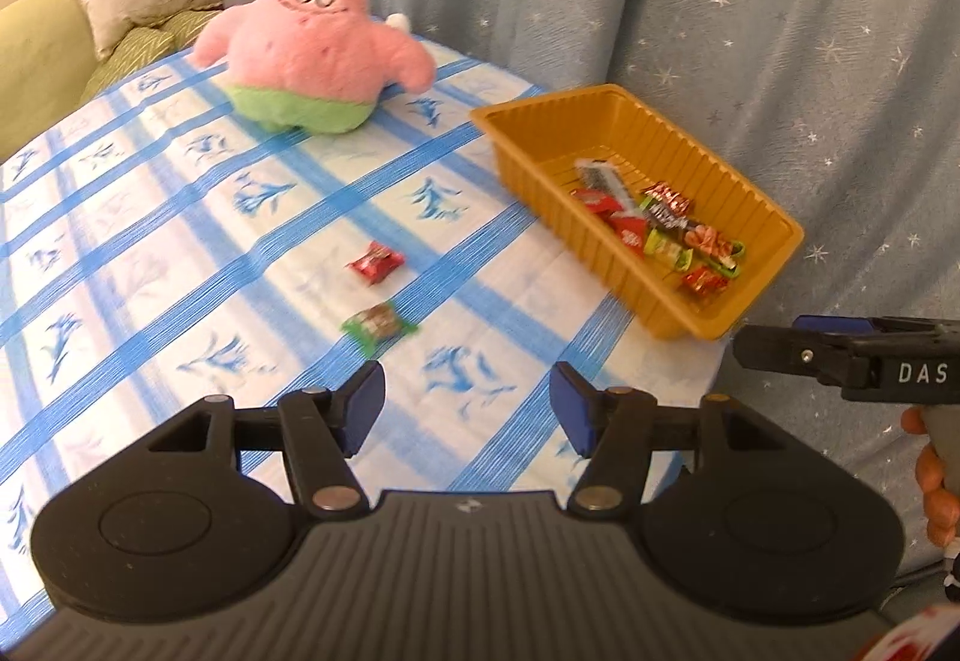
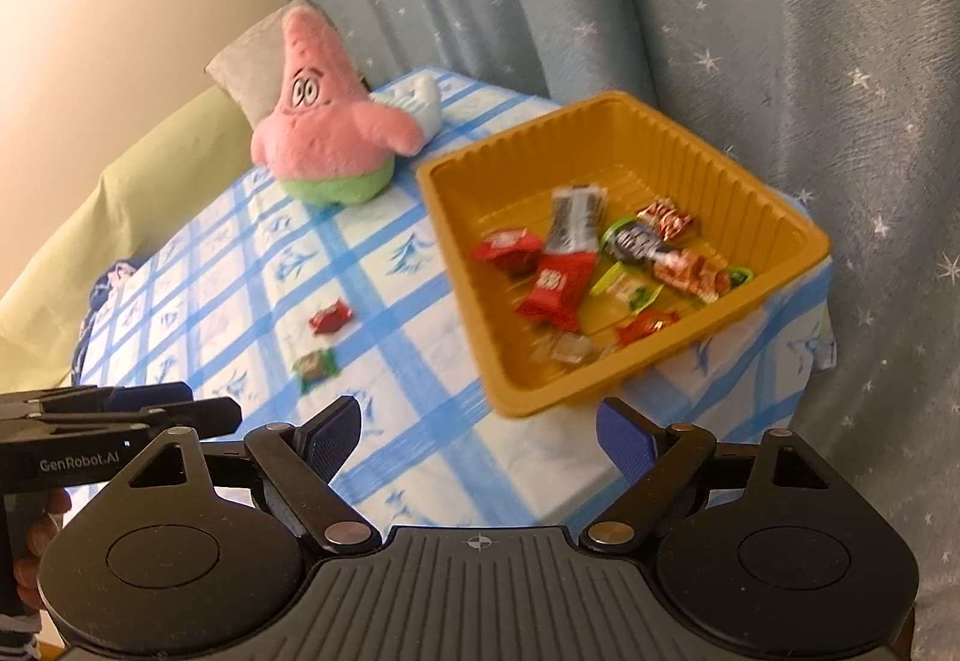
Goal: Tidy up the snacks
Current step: 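Withdraw both tools from the tray toward the remaining snacks, then grasp the green-wrapped brown candy with the left tool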
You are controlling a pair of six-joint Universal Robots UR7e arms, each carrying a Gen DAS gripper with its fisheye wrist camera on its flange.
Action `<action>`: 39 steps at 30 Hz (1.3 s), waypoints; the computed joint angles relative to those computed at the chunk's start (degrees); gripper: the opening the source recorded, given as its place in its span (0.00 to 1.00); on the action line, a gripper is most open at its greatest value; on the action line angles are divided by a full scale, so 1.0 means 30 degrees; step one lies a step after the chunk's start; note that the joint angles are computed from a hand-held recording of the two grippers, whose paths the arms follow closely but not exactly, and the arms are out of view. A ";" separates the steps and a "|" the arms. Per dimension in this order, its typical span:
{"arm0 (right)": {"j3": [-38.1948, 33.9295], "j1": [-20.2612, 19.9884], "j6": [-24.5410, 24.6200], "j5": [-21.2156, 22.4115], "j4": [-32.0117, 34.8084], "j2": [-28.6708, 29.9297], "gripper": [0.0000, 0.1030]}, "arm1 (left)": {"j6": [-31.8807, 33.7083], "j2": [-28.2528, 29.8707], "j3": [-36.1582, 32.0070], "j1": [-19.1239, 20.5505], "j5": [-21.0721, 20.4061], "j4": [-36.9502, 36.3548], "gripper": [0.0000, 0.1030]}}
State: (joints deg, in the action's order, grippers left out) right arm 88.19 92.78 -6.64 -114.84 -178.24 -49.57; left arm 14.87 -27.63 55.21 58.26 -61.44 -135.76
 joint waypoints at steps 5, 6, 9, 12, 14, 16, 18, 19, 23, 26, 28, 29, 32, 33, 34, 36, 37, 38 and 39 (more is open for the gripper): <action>0.0249 0.0400 0.0155 -0.0386 0.0039 0.0256 0.83 | -0.0069 -0.0752 0.0891 0.0251 0.0227 0.0018 0.57; 0.0232 0.0482 0.0220 -0.0512 0.0090 0.0346 0.83 | -0.0085 -0.0900 0.1078 0.0304 0.0256 0.0009 0.57; 0.0233 0.0681 0.0413 -0.0706 0.0272 0.0565 0.83 | -0.0063 -0.1295 0.1569 0.0430 0.0390 -0.0018 0.58; 0.0195 0.0849 0.0594 -0.0825 0.0528 0.0798 0.83 | -0.0054 -0.1703 0.2042 0.0557 0.0474 -0.0065 0.58; 0.0099 0.0975 0.0700 -0.0927 0.0734 0.1000 0.83 | -0.0114 -0.1926 0.2277 0.0642 0.0527 -0.0075 0.58; -0.0028 0.1079 0.0801 -0.0992 0.0923 0.1201 0.83 | -0.0109 -0.2164 0.2561 0.0733 0.0570 -0.0184 0.58; -0.0209 0.1185 0.0874 -0.1035 0.1139 0.1432 0.83 | -0.0106 -0.2355 0.2764 0.0812 0.0626 -0.0246 0.58; -0.0284 0.1228 0.0885 -0.1057 0.1212 0.1535 0.83 | -0.0113 -0.2445 0.2857 0.0852 0.0642 -0.0258 0.58; -0.0598 0.1390 0.0921 -0.1111 0.1534 0.1926 0.83 | -0.0247 -0.2692 0.3068 0.1014 0.0745 -0.0268 0.58; -0.0897 0.1467 0.0976 -0.1095 0.1847 0.2223 0.83 | -0.0272 -0.2798 0.3149 0.1110 0.0789 -0.0293 0.58; -0.1071 0.1486 0.0955 -0.1050 0.2043 0.2387 0.83 | -0.0269 -0.2829 0.3158 0.1168 0.0778 -0.0291 0.58; -0.1159 0.1488 0.0958 -0.1041 0.2143 0.2468 0.83 | -0.0261 -0.2822 0.3140 0.1195 0.0764 -0.0284 0.58; -0.1416 0.1495 0.1004 -0.1005 0.2288 0.2722 0.83 | -0.0197 -0.2793 0.3112 0.1241 0.0716 -0.0331 0.58; -0.1511 0.1490 0.0996 -0.0998 0.2287 0.2815 0.83 | -0.0209 -0.2796 0.3121 0.1235 0.0709 -0.0334 0.58; -0.1623 0.1490 0.0977 -0.1035 0.2272 0.2929 0.83 | -0.0136 -0.2778 0.3103 0.1270 0.0646 -0.0363 0.58; -0.1911 0.1496 0.0892 -0.1183 0.2216 0.3200 0.83 | 0.0034 -0.2694 0.3046 0.1329 0.0542 -0.0481 0.58; -0.2020 0.1485 0.0854 -0.1245 0.2165 0.3308 0.83 | 0.0138 -0.2568 0.2909 0.1364 0.0479 -0.0479 0.58; -0.2113 0.1486 0.0838 -0.1291 0.2074 0.3418 0.83 | 0.0226 -0.2482 0.2815 0.1393 0.0427 -0.0464 0.58; -0.2222 0.1457 0.0828 -0.1285 0.1976 0.3528 0.83 | 0.0306 -0.2343 0.2651 0.1416 0.0373 -0.0433 0.57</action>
State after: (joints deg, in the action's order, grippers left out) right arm 81.53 97.15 -4.15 -118.70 -172.31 -38.99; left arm 15.79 -34.65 63.16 62.51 -60.32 -137.06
